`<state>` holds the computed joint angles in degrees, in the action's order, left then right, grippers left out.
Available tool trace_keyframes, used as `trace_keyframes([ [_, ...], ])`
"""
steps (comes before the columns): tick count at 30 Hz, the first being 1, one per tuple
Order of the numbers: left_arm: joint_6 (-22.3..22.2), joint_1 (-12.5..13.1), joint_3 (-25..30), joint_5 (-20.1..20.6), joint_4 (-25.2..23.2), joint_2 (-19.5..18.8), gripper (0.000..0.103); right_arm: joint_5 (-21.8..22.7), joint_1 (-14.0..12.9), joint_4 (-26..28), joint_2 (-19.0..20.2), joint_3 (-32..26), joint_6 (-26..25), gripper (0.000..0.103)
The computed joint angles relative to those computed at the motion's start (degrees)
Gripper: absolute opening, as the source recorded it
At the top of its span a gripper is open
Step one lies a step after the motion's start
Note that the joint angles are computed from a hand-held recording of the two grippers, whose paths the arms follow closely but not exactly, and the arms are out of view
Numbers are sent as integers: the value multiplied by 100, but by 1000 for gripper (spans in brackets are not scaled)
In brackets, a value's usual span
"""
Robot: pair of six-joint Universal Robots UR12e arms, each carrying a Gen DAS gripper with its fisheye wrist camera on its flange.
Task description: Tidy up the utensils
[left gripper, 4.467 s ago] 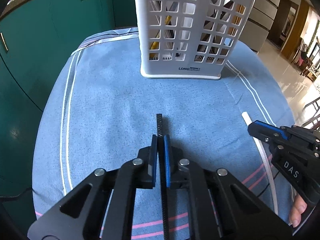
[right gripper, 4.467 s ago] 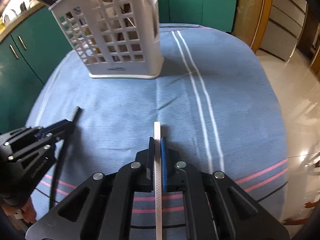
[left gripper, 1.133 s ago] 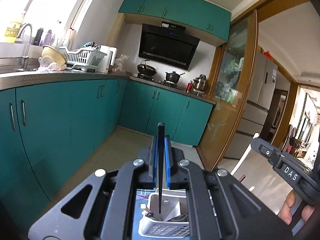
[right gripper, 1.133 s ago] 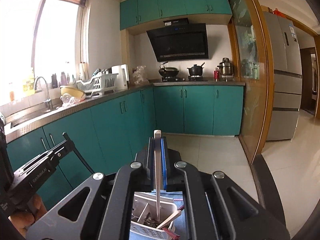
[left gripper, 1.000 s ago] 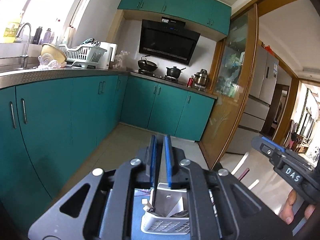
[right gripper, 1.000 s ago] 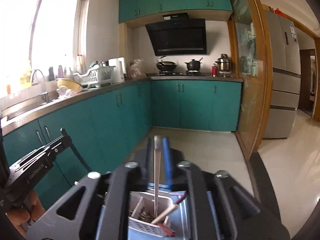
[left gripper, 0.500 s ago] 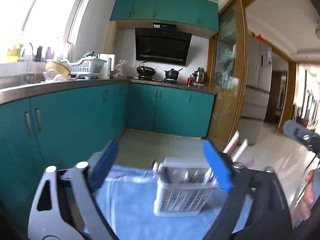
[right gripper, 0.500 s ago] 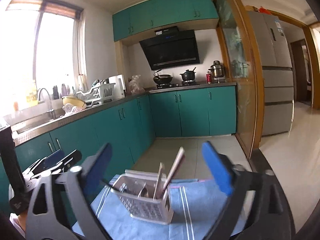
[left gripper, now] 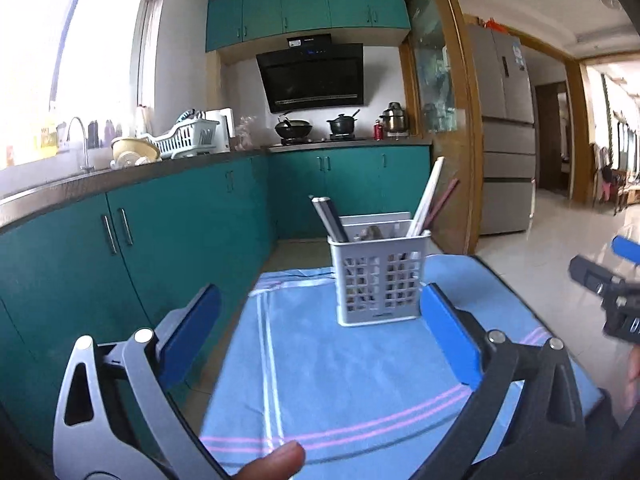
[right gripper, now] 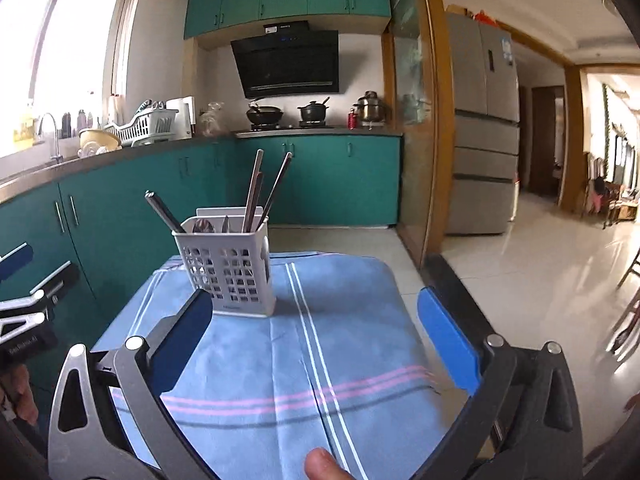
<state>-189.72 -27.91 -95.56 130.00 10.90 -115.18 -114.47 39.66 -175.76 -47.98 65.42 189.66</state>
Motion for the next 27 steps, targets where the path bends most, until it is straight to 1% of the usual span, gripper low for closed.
trace_keyframes([
  [2,24,-66,-61,-15,117,30,99,-44,55,-233,-96,214,67,100],
  [3,80,-121,-113,21,247,44,99,-87,88,-316,-134,293,83,100],
  [5,123,-187,-172,66,334,71,99,-228,147,-425,-180,410,69,100],
  [8,114,-274,-280,73,354,141,99,-341,210,-515,-256,585,55,100],
  [11,89,-371,-360,184,399,185,99,-397,256,-690,-358,799,77,100],
  [17,187,-509,-472,373,514,270,99,-438,320,-936,-481,1017,43,100],
  [22,354,-604,-497,563,698,293,99,-469,380,-1141,-504,1068,-113,100],
  [27,429,-649,-494,622,782,303,99,-531,422,-1233,-501,1069,-239,100],
])
